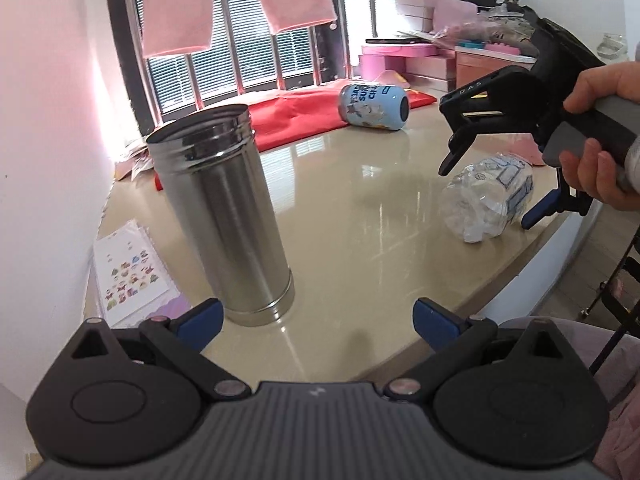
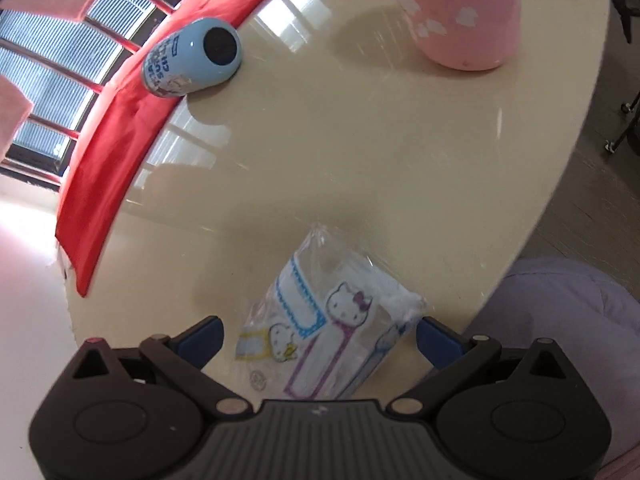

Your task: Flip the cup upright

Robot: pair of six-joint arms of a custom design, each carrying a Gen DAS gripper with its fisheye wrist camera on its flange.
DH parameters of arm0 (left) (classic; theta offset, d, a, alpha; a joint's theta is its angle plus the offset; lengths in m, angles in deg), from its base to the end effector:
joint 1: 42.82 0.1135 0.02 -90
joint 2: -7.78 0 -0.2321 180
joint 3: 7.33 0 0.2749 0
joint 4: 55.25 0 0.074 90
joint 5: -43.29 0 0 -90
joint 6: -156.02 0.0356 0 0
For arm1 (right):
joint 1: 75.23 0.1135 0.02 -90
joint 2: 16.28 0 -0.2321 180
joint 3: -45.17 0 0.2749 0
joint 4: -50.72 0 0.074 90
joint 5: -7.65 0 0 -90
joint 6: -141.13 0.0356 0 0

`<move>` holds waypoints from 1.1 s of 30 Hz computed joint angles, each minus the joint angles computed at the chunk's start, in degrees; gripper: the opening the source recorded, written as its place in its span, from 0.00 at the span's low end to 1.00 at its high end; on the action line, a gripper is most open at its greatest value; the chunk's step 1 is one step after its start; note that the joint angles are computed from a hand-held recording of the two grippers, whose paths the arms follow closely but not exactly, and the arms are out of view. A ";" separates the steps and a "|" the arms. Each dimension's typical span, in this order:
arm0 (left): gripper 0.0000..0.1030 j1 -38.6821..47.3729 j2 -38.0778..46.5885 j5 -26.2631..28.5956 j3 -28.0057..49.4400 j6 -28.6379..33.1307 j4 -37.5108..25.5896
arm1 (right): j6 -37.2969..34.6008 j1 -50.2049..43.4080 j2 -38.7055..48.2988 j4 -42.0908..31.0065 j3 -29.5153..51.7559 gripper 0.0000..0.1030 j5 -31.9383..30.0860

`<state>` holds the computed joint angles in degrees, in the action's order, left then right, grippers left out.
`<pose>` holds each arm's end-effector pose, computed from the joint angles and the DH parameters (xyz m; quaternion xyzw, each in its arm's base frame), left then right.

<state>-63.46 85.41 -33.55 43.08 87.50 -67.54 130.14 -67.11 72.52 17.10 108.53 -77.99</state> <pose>0.2766 -0.1128 0.1453 0.3685 0.8210 -0.1005 0.4244 0.3169 0.0425 0.1335 0.5668 0.7787 0.1571 0.2184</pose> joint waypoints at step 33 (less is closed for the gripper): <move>1.00 -15.30 1.37 -14.01 3.04 -15.99 -2.13 | -87.48 -5.53 22.40 -34.25 37.17 0.91 -10.41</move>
